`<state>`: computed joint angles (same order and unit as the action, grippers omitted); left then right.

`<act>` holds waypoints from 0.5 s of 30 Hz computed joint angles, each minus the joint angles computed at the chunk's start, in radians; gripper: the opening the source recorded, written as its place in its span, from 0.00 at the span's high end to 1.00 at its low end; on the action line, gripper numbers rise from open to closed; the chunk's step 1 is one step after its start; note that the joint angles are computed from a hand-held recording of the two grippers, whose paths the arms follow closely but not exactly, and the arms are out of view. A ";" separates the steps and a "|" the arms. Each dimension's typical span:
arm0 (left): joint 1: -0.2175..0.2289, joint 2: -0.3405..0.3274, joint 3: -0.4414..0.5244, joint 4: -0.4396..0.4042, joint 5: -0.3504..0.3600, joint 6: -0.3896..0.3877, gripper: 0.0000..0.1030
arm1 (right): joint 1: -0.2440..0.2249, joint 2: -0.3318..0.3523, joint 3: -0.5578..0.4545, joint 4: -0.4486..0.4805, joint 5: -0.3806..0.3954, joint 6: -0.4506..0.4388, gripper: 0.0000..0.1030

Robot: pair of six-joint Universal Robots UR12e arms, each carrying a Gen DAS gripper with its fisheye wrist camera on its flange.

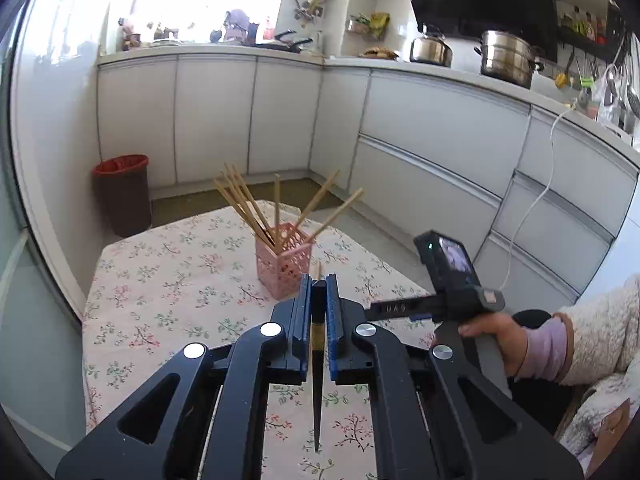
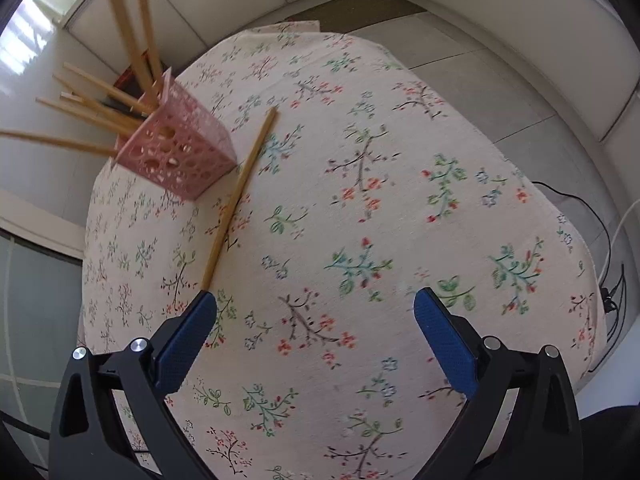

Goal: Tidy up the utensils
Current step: 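Grasp the last bamboo chopstick with the right tool while the left tool lifts the black chopstick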

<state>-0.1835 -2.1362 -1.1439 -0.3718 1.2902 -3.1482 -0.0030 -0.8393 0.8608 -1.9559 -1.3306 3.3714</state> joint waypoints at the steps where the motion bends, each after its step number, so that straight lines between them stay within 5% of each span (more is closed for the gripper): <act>1: 0.003 0.005 -0.011 0.033 0.009 -0.017 0.94 | 0.014 0.009 -0.012 0.001 -0.030 0.002 0.07; 8: 0.027 0.040 -0.064 0.136 -0.004 -0.070 0.94 | 0.110 0.141 -0.231 0.196 -0.259 0.139 0.09; 10: 0.035 0.048 -0.078 0.161 -0.022 -0.077 0.94 | 0.140 0.132 -0.190 0.130 -0.383 0.152 0.11; 14: 0.045 0.052 -0.092 0.198 -0.047 -0.101 0.94 | 0.146 0.073 -0.065 -0.012 -0.418 0.176 0.28; 15: 0.046 0.051 -0.093 0.204 -0.048 -0.107 0.94 | 0.141 0.057 -0.036 -0.033 -0.414 0.176 0.40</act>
